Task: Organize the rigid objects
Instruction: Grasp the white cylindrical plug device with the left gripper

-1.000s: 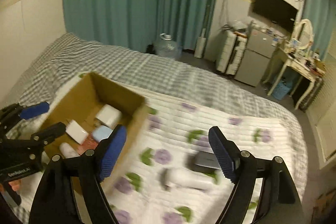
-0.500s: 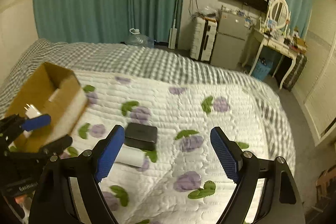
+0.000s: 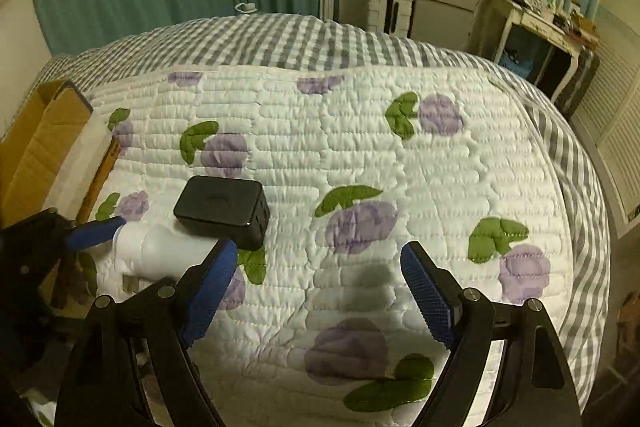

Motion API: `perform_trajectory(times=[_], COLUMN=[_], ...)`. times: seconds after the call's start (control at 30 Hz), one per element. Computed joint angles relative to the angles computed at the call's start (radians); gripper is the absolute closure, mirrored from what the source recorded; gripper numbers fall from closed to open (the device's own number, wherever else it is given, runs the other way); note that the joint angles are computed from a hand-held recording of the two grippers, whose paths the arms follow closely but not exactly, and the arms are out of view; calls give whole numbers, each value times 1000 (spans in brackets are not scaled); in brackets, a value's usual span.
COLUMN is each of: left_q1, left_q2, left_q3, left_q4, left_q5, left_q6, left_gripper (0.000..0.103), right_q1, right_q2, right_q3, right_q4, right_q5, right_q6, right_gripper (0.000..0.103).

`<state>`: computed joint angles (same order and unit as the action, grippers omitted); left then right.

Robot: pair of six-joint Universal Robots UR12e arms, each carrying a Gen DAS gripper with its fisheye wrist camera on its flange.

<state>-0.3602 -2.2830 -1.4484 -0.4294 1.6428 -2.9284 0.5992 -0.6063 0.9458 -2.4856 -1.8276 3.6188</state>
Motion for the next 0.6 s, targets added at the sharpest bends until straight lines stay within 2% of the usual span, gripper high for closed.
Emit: perform_trajectory(times=[0.07,0.2,0.3,0.4,0.53,0.6], left_q1=[-3,7,9,10,11,15], left_q2=[-13,-19,-10,15,43,57], left_q3=[13,7,-18,-61,-103,-123], left_q4=[-2,28,66,91,114,137], left_q5=[8,-34,-51,-61,-25,8], left_q6=[13,5,40,73,-8,-99], left_gripper=[36,36,43,45,45,45], right_q1=[-1,-3,-3,-3,-3,-1], right_q2=[-2,-2,-2,-3,-3,-1], right_q3=[3,5,5,6,7,4], right_q4=[0,1,2,0,-1,-8], right_q5=[3,8,11,11,11,5], right_q6=[14,27,29,28,25,8], right_gripper=[19,19,19,19,19,19])
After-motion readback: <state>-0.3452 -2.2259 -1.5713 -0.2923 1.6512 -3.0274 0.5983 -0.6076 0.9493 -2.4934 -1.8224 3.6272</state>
